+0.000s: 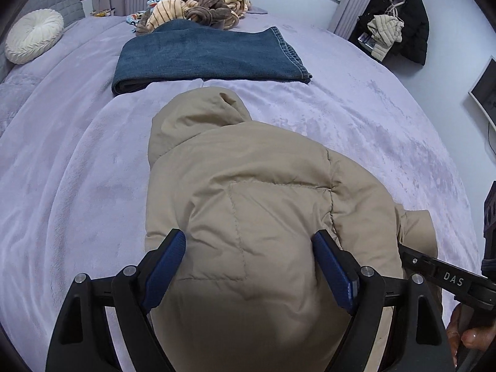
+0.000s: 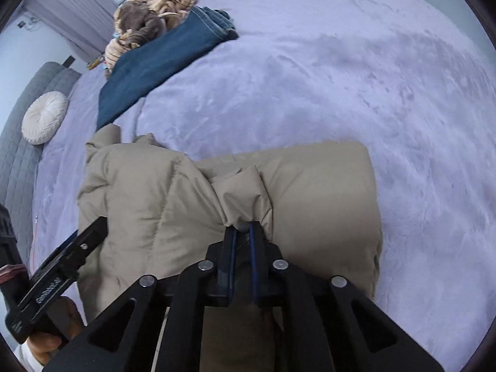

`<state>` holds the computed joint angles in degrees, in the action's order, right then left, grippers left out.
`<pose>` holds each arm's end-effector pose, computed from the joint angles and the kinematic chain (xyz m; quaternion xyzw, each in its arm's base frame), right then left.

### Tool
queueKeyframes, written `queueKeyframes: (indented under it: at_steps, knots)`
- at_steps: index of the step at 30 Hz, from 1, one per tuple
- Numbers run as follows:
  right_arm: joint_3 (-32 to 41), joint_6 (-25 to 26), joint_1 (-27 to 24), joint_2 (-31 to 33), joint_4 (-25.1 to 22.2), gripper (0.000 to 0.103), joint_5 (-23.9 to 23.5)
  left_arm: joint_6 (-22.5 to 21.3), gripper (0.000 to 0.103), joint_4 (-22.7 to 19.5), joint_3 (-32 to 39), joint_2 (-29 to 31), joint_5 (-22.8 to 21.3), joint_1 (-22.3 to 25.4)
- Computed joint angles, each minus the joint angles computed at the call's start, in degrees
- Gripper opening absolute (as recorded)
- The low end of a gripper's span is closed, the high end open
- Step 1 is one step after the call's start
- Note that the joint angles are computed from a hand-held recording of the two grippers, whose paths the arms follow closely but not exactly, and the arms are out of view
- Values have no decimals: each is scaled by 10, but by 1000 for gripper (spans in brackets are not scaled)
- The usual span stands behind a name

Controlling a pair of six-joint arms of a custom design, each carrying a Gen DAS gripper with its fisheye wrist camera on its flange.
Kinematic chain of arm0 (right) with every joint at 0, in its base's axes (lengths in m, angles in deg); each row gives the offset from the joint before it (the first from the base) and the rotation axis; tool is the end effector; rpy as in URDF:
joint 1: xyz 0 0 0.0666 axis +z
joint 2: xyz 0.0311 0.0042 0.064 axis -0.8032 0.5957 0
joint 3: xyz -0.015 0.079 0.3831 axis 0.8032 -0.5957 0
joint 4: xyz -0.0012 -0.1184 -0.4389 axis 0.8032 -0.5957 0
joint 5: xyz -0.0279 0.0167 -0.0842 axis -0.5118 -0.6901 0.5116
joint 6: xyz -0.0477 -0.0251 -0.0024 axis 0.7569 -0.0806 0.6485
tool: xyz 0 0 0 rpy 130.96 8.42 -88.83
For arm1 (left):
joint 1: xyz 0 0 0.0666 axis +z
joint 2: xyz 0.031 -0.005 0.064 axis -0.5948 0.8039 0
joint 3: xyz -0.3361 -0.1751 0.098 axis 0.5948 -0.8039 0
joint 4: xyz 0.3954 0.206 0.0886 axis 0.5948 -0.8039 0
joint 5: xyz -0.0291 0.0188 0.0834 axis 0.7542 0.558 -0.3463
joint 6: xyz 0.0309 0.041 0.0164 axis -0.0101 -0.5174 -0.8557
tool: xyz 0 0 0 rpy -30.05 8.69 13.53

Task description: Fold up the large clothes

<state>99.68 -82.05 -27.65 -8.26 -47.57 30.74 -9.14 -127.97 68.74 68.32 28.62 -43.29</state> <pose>0.4672 0.2321 0.4667 0.0019 0.9632 0.1934 0.1866 0.4689 -0.0591 0.5138 -0.0654 0.9579 -0.0907 0.2644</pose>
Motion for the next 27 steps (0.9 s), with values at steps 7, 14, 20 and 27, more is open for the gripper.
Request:
queueKeyframes:
  at_steps: [7, 14, 20, 27]
  knots:
    - [15, 11, 0, 0, -35, 2, -5, -17, 84, -78, 33, -1, -4, 2]
    - [7, 23, 13, -64, -80, 7, -25, -29, 84, -145, 26, -40, -5, 8]
    - [-40, 1, 39, -135, -113, 7, -7, -28, 84, -192, 11, -72, -14, 3]
    - [-108, -36, 38, -163, -150, 7, -6, -27, 84, -222, -15, -105, -1, -1]
